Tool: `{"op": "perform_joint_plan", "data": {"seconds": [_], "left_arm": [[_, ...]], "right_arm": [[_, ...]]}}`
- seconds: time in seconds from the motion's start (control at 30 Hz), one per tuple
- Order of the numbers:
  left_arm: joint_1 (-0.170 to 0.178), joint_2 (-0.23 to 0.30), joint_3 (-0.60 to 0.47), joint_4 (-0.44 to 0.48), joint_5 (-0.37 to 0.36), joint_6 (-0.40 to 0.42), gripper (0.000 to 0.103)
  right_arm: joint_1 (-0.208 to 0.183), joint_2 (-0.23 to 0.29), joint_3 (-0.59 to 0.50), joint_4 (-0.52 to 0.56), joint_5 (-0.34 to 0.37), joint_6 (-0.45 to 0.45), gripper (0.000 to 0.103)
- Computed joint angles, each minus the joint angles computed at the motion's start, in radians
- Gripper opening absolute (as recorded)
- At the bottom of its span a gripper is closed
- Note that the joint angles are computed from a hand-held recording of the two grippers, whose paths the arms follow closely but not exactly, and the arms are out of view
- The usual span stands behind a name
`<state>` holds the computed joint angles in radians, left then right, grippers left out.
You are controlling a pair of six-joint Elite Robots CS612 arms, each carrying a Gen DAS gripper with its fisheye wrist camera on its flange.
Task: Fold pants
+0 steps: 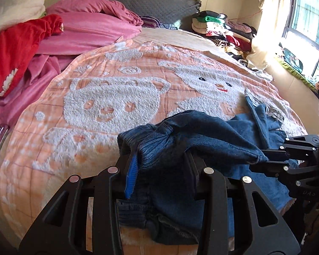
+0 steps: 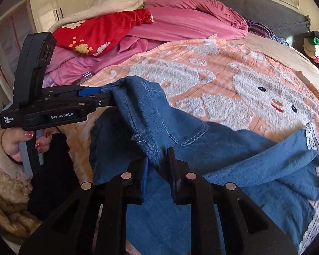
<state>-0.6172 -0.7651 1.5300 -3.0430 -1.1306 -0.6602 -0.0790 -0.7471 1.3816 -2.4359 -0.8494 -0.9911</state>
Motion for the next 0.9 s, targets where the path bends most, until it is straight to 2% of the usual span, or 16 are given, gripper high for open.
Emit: {"op": "perform_joint_plan", "data": {"seconds": [0.17,0.23,0.57,0.7,0.77,0.9], "left_arm": [[-0.01,-0.012,0.028,0.009,-0.011,-0.017,0.03],[-0.015,-0.015,0.035,0.025,-0.006,-0.018,0.03],[-0.022,-0.027,0.068,0.049,-0.034,-0.051,0.037],[-0.028,-0.039,0.09,0.039,-0.041,-0.05,0.048],[-0.029,-0.049,0.101,0.049,-0.049,-0.061,0.05],[-0.035,-0.076,0.143,0.009,-0.056,-0.08,0.051]], "right_arm": [[0.006,-0.024,0.072,-0.095,-0.058,0.014,0.016],[0.005,-0.031,0.091,-0.109,-0.059,0.007,0.016],[-0.005,-0.035,0.11,-0.06,-0.058,-0.036,0.016],[-0.014,-0.035,0.111,-0.018,-0.046,-0.046,0.016],[-0.019,-0.037,0.114,-0.002,-0.036,-0.057,0.016],[-0.023,-0.039,0.117,0.028,-0.021,-0.064,0.016]]}}
